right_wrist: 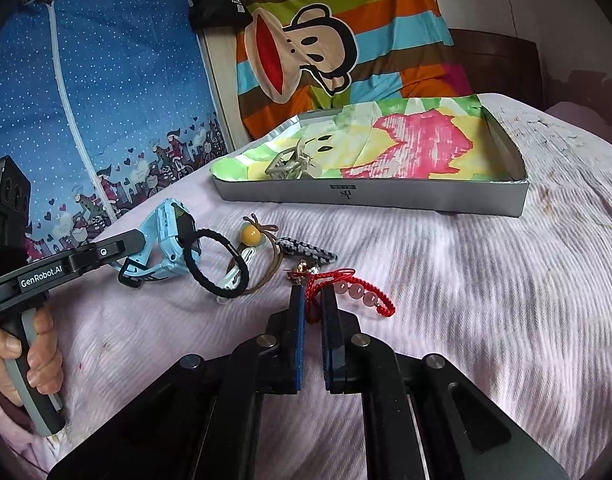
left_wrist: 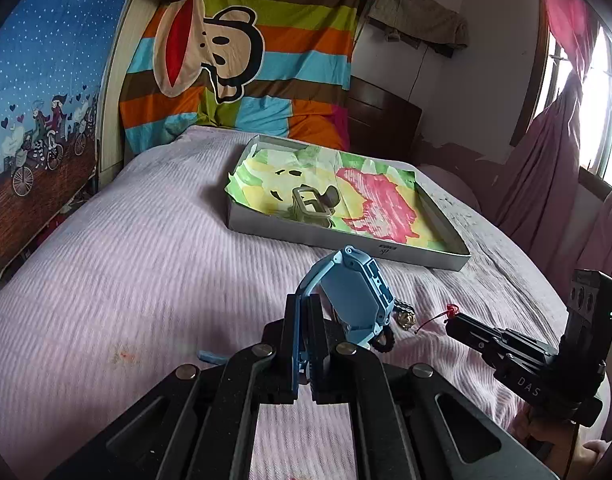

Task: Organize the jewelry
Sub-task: 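Lift the watch into the tray and open the left gripper while the right gripper drops the red cord there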

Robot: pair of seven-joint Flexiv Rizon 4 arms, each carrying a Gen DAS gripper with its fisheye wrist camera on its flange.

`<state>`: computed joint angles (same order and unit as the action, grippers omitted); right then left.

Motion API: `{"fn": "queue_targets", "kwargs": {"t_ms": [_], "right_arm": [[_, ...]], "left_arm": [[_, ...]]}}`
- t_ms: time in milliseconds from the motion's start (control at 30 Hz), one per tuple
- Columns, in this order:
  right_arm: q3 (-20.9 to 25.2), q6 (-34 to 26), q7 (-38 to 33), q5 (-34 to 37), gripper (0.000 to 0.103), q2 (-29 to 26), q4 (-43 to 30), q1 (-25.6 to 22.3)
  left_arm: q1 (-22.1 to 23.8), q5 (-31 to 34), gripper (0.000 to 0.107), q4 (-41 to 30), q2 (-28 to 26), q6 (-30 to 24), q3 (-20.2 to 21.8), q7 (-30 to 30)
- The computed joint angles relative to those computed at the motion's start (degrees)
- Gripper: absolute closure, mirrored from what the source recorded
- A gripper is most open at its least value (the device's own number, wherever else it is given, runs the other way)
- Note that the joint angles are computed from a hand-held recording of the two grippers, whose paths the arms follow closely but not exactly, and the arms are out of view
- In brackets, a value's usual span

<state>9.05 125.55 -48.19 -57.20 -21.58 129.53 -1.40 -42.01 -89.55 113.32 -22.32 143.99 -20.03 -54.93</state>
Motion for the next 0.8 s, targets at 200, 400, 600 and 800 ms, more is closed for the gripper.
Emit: {"fn": "queue_targets", "kwargs": {"t_ms": [200,400,600,800], "right_arm": [[-0.13,2.0,-0.7,0.93,0.096,0.94,0.5,0.17],[-0.68,3.6,-0.65,2.65,0.096,0.65,-0.39,0.62],[-1.31,3.61,-3.1,8.16,0.096,-0.24,-2.94,2.49],[-1.02,2.41,-3.78,10.71,0.096,-2.59,-9.49,3.39]], "left_arm": [[0.0,-0.78,0.103,-1.84,0.04,1.42,-0.26,2.25],[1.36,-0.19,0.103,-6.04,-1.57,1.05,-0.47,3.56],[3.48,0.07,0.103,-13.59,-5.41,1.04,-1.3,8.22],[6.37,-1.25,0.103,-24.48,-10.54,0.63,-3.82,17.21]]}}
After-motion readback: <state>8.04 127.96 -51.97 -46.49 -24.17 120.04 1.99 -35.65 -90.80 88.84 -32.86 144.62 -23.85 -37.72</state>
